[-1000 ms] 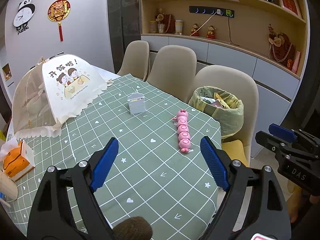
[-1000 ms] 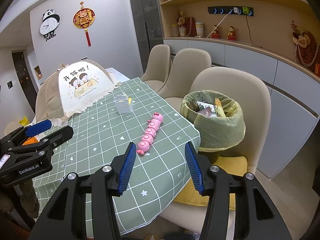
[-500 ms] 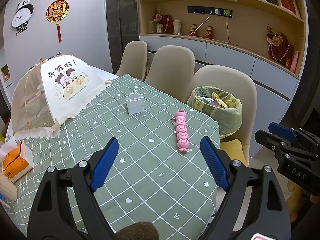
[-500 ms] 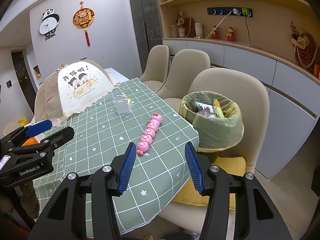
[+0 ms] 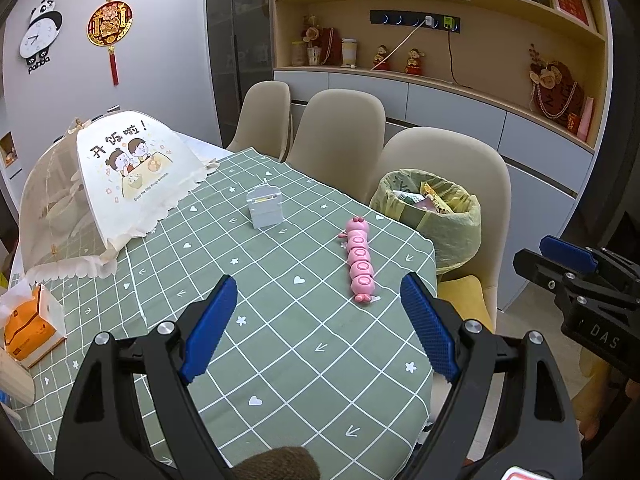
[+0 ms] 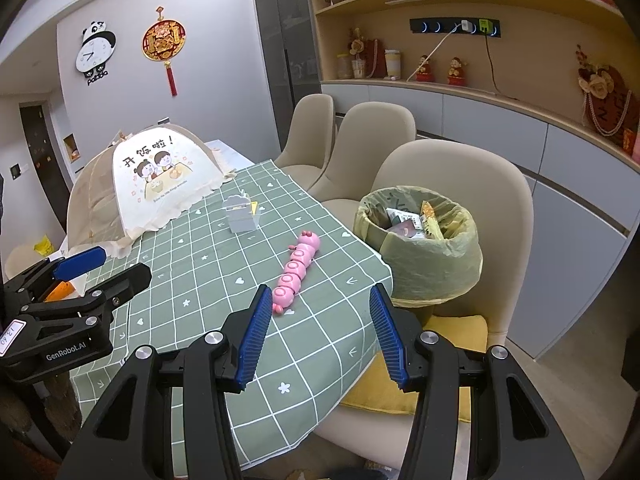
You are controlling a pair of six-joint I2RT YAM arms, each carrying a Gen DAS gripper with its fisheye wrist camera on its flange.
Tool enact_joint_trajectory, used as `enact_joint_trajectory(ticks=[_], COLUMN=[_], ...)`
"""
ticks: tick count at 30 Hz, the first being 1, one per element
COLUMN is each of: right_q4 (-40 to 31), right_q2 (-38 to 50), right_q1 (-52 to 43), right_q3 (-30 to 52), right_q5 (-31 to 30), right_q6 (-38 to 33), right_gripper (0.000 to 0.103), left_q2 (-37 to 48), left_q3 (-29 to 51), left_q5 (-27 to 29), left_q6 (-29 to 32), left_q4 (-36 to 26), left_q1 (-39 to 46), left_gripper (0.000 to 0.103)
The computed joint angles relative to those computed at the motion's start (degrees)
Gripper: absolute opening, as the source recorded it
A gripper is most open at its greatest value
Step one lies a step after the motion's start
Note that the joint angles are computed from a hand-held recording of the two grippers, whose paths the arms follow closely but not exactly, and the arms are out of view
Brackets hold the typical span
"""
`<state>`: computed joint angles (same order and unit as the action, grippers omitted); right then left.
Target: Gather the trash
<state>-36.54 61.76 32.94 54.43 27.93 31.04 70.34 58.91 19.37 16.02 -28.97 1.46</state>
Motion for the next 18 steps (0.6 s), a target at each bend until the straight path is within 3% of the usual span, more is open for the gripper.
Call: enact_joint_trajectory(ticks=[18], right_q4=[-1.2], right_q2=[-0.2], right_q1=[0.7], right_q3=[0.4], right_q5=[0.8], right_q6=[0.9], right_gripper=[0.048], left_q2=[-0.1], left_q3=[-0.3], left_q5=[0.4], left_q6=[0.1], left_q4=[0.0], left_q1=[-0.2], left_gripper=[0.08])
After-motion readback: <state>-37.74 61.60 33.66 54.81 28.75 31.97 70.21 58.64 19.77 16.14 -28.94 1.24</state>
